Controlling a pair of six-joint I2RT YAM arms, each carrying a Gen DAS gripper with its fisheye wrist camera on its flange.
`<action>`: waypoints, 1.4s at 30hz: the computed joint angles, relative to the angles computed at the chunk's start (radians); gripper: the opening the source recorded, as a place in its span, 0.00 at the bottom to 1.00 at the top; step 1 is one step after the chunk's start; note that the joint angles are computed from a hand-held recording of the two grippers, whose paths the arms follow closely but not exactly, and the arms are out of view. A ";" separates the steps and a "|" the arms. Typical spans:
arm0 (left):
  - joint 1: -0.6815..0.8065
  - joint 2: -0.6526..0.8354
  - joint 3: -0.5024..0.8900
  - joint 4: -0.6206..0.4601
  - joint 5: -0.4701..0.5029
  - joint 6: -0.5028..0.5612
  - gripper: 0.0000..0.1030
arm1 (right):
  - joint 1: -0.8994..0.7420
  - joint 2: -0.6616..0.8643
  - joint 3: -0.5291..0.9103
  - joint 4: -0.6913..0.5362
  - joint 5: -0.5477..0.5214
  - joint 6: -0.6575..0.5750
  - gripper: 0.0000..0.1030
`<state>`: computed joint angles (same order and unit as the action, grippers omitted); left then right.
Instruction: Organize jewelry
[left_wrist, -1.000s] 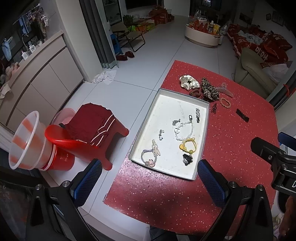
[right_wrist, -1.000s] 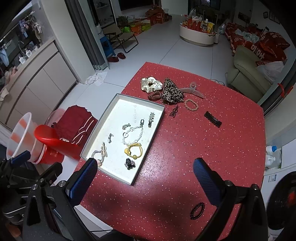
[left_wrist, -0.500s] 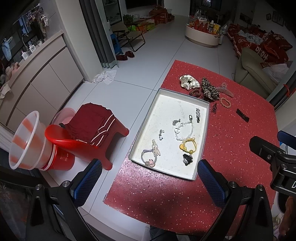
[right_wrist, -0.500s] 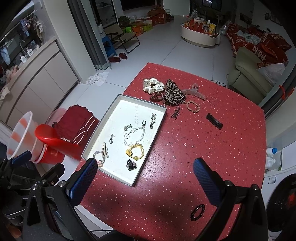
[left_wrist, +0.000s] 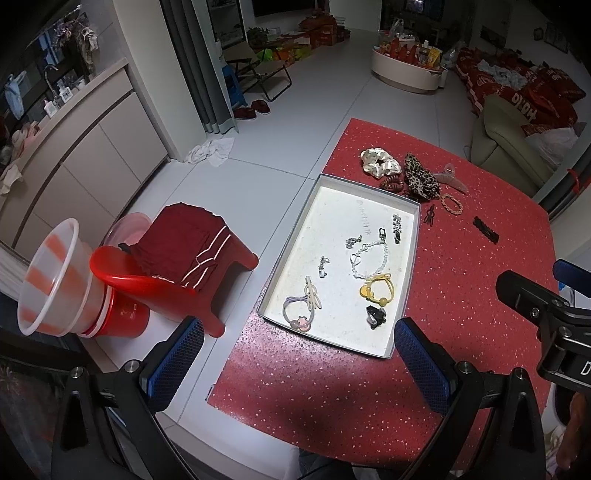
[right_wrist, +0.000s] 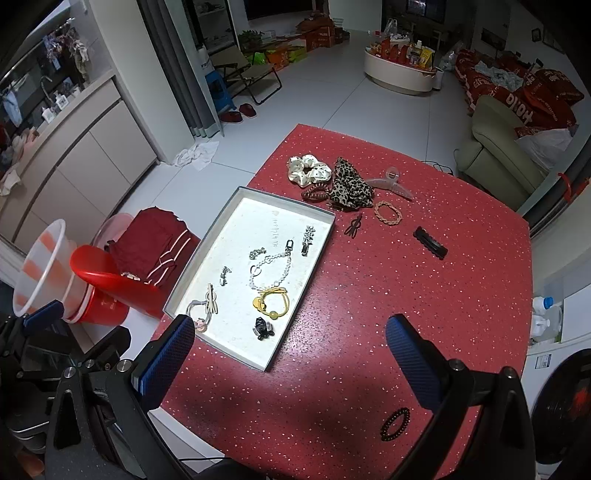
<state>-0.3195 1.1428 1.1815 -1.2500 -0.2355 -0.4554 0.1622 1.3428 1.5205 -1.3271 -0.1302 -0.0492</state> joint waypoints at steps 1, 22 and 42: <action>0.001 -0.001 -0.001 0.000 0.000 0.000 1.00 | 0.000 0.001 0.001 0.000 -0.001 -0.001 1.00; 0.006 -0.003 -0.004 0.001 0.001 0.002 1.00 | 0.003 -0.001 -0.006 0.003 -0.003 -0.005 1.00; 0.019 -0.009 -0.008 0.003 0.003 0.010 1.00 | 0.004 -0.001 -0.005 0.003 -0.003 -0.004 1.00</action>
<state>-0.3006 1.1335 1.1734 -1.2471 -0.2327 -0.4451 0.1661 1.3420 1.5151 -1.3243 -0.1327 -0.0529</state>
